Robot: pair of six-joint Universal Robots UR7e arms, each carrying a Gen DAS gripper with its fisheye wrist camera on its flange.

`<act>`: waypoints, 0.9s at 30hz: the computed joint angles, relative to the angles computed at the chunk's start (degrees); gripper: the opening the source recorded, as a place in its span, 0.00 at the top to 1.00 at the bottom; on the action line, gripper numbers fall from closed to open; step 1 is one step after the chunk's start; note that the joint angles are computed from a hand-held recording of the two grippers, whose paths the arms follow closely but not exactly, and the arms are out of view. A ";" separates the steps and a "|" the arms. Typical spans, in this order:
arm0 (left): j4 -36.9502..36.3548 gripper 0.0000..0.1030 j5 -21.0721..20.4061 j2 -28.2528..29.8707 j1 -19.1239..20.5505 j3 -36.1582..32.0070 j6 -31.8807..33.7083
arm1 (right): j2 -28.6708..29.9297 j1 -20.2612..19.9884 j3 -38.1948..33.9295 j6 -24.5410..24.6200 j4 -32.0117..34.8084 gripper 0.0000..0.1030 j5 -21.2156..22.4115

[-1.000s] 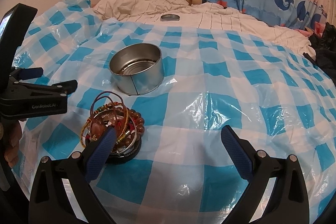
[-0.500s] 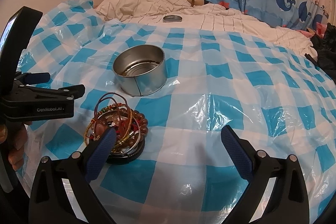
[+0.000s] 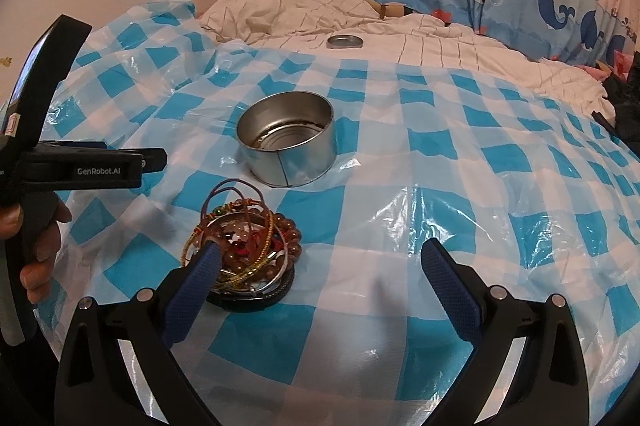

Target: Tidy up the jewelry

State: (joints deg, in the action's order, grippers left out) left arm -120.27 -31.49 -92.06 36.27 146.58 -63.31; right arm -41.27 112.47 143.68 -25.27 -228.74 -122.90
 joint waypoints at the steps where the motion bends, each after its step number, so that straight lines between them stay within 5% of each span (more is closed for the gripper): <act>1: -0.08 0.07 -0.08 -0.18 0.12 0.03 0.00 | -0.08 -0.24 0.10 -0.16 -0.03 0.07 0.41; 3: -1.13 0.07 -0.27 -0.53 0.46 0.20 0.63 | -0.25 -0.78 -0.29 -0.14 0.65 0.07 1.57; 10: -22.91 0.07 -6.37 4.25 1.03 2.80 17.73 | -2.07 -2.19 -0.48 2.20 1.33 0.07 1.50; 19: -34.69 0.08 -7.10 12.40 -0.55 3.26 25.22 | -3.93 -3.21 0.43 3.74 1.84 0.07 1.90; 22: -37.25 0.19 -8.80 13.67 -0.15 3.24 27.42 | -4.75 -3.68 0.53 4.18 2.36 0.07 2.26; 27: -43.26 0.50 -13.96 14.42 1.50 3.95 32.10 | -5.18 -3.89 0.96 4.57 2.31 0.07 2.52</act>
State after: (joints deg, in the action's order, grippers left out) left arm -163.53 -45.45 -77.64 37.77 150.52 -31.21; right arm -46.44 108.58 144.63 -20.70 -226.43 -120.38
